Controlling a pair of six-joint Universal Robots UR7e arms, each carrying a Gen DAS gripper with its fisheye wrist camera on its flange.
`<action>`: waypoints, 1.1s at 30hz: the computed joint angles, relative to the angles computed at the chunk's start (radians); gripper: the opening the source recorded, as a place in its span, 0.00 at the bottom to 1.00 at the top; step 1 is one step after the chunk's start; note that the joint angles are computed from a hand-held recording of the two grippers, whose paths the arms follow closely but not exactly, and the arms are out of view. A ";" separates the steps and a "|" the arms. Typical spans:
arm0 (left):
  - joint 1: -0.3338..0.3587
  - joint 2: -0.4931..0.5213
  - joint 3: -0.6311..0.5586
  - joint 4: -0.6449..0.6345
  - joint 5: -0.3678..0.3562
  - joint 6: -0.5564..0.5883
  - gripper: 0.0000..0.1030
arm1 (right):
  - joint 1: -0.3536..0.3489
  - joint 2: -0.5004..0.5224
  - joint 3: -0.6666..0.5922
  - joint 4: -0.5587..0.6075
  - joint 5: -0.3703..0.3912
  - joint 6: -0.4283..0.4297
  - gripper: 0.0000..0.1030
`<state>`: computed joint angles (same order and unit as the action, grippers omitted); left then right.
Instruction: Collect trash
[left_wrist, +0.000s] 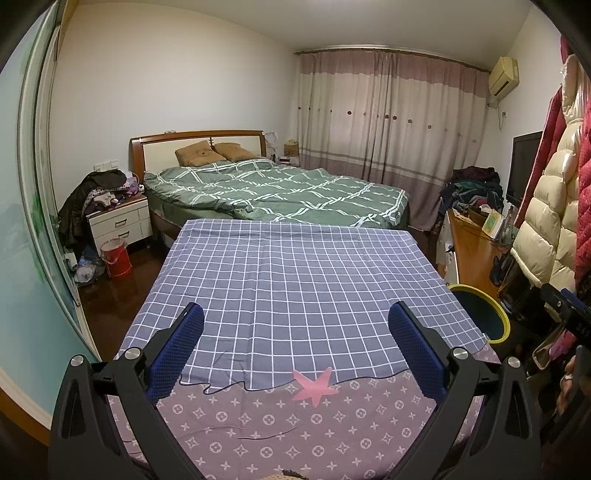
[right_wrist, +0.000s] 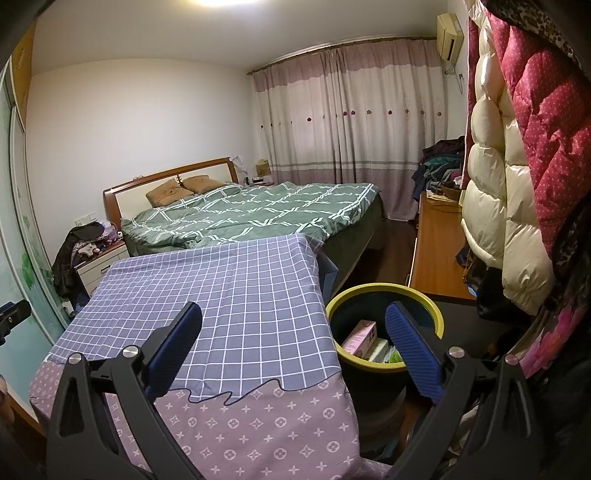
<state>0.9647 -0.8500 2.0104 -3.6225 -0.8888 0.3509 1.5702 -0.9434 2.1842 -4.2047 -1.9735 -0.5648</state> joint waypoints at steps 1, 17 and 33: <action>0.000 0.000 0.000 0.000 0.000 -0.001 0.95 | -0.001 -0.001 0.000 0.001 0.001 0.001 0.92; 0.006 0.008 -0.002 0.007 -0.004 -0.013 0.95 | -0.005 0.008 -0.003 0.008 0.003 0.008 0.92; 0.008 0.012 -0.011 0.047 -0.002 -0.048 0.95 | -0.007 0.017 -0.005 0.009 0.003 0.009 0.92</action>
